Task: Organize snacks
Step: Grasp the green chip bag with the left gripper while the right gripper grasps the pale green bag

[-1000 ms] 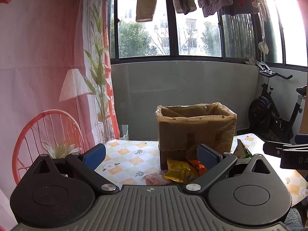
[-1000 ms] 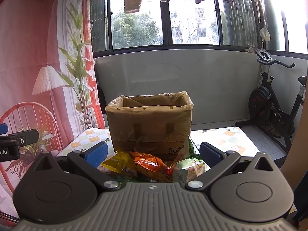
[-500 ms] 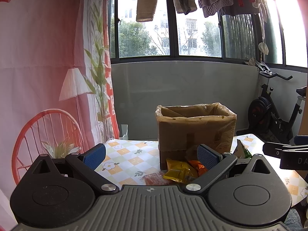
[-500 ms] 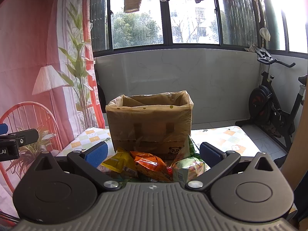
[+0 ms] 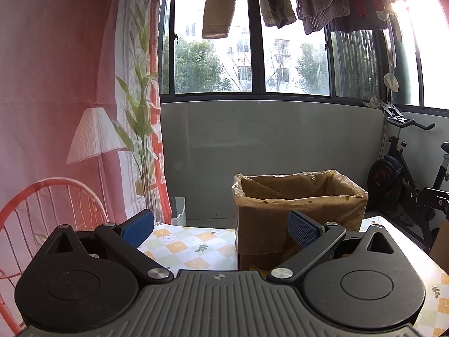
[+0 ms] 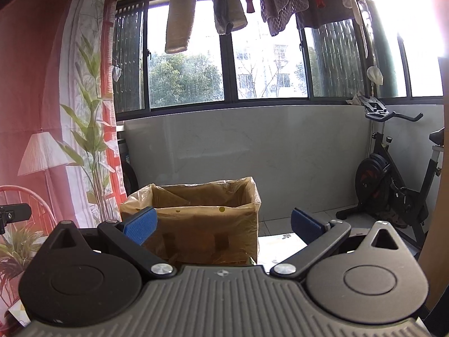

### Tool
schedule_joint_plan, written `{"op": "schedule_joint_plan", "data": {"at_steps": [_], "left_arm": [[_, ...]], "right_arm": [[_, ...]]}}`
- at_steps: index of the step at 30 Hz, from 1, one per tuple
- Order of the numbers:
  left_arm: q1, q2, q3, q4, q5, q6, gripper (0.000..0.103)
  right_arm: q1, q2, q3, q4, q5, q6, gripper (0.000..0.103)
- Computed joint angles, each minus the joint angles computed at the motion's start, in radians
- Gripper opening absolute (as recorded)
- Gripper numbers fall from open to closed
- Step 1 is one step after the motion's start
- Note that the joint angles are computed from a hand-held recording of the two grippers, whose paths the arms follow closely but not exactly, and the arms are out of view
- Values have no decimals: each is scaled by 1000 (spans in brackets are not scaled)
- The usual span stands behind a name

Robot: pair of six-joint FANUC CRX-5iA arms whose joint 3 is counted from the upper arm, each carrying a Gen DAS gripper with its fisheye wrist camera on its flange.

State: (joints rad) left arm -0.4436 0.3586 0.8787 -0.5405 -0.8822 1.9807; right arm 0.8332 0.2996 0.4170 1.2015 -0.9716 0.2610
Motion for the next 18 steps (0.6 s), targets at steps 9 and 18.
{"op": "schedule_joint_plan", "data": {"at_steps": [9, 18], "left_arm": [[75, 156, 82, 199, -3, -17, 101], [117, 217, -24, 543, 22, -214, 92]], "right_arm": [[-85, 41, 68, -296, 109, 194, 103], [-92, 105, 99, -321, 68, 351, 103]]}}
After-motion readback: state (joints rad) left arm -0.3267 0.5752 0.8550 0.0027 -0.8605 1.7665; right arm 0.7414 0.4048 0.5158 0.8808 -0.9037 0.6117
